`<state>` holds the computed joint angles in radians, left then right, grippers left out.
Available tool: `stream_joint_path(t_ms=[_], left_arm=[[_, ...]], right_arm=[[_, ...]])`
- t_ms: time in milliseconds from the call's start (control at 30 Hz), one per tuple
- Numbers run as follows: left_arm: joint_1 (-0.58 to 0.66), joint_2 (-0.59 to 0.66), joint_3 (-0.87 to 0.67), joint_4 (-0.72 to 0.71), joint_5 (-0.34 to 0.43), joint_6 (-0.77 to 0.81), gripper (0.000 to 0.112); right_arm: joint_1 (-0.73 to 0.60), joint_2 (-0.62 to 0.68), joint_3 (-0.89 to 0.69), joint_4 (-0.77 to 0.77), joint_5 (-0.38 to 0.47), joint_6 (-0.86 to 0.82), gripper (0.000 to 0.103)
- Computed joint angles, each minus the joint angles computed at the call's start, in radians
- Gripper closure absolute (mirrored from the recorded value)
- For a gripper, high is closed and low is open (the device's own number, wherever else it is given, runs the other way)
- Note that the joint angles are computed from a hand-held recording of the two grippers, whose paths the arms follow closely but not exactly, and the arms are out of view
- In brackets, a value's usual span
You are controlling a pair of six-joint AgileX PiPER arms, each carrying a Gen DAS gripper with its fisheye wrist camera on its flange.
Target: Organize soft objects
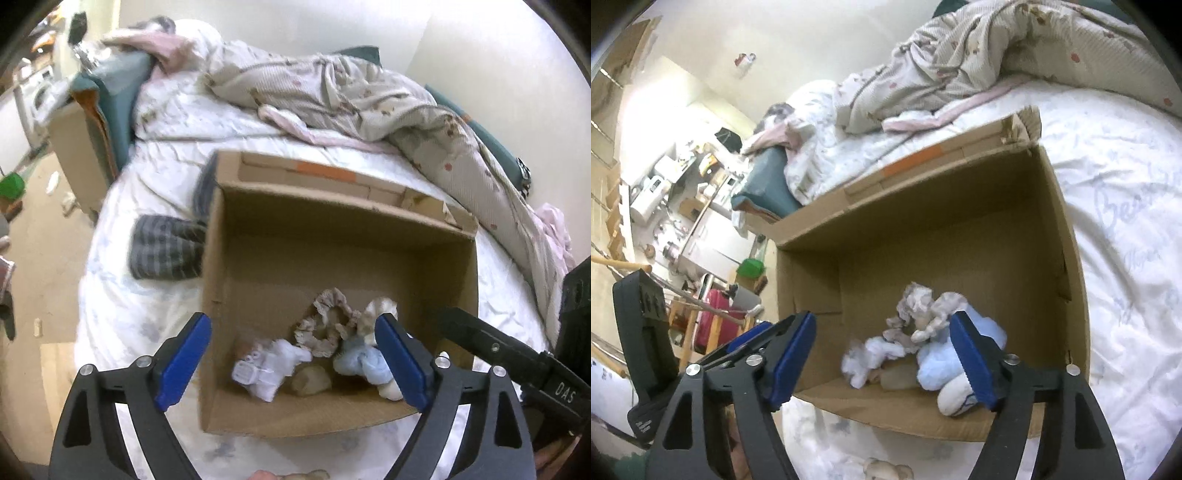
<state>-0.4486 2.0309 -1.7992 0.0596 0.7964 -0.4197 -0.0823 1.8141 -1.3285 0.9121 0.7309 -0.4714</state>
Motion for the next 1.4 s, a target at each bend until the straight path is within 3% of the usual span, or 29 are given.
stream_joint_path(t_ms=[33,100,133,400,533,700,833,900,1033,1167,1300,1400], left_arm=[[-0.005,-0.021,0.019,0.032,-0.006,-0.021,0.023],[-0.028,-0.071,0.062,0.143,-0.007,-0.096,0.023],[-0.041,-0.096,0.084,0.196,-0.01,-0.129,0.023],[-0.066,-0.273,0.28,0.381,-0.041,-0.3,0.023],[-0.077,-0.318,0.342,0.403,-0.012,-0.338,0.023],[-0.081,-0.391,0.465,0.374,-0.033,-0.362,0.023],[-0.088,-0.445,0.549,0.359,-0.075,-0.371,0.023],[-0.111,-0.443,0.553,0.393,-0.055,-0.377,0.023],[-0.137,-0.459,0.576,0.411,-0.072,-0.376,0.01],[-0.151,-0.458,0.595,0.407,-0.092,-0.39,0.01],[-0.143,-0.44,0.595,0.372,-0.116,-0.369,0.01],[-0.159,-0.414,0.572,0.406,-0.071,-0.382,0.01]], right_arm=[[0.004,-0.015,0.005,-0.017,-0.013,0.009,0.021],[0.023,-0.048,0.017,-0.073,-0.04,0.039,0.006],[0.031,-0.068,0.03,-0.09,-0.057,0.042,0.003],[0.076,-0.24,0.155,-0.235,-0.178,0.133,0.0],[0.053,-0.284,0.228,-0.185,-0.16,0.123,0.0],[0.086,-0.357,0.32,-0.29,-0.191,0.238,0.0],[0.144,-0.421,0.375,-0.438,-0.225,0.372,0.0],[0.179,-0.448,0.396,-0.521,-0.242,0.443,0.0],[0.249,-0.484,0.427,-0.755,-0.267,0.634,0.0],[0.295,-0.484,0.441,-0.953,-0.278,0.794,0.0],[0.289,-0.463,0.433,-0.965,-0.278,0.81,0.0],[0.29,-0.458,0.428,-0.979,-0.273,0.827,0.0]])
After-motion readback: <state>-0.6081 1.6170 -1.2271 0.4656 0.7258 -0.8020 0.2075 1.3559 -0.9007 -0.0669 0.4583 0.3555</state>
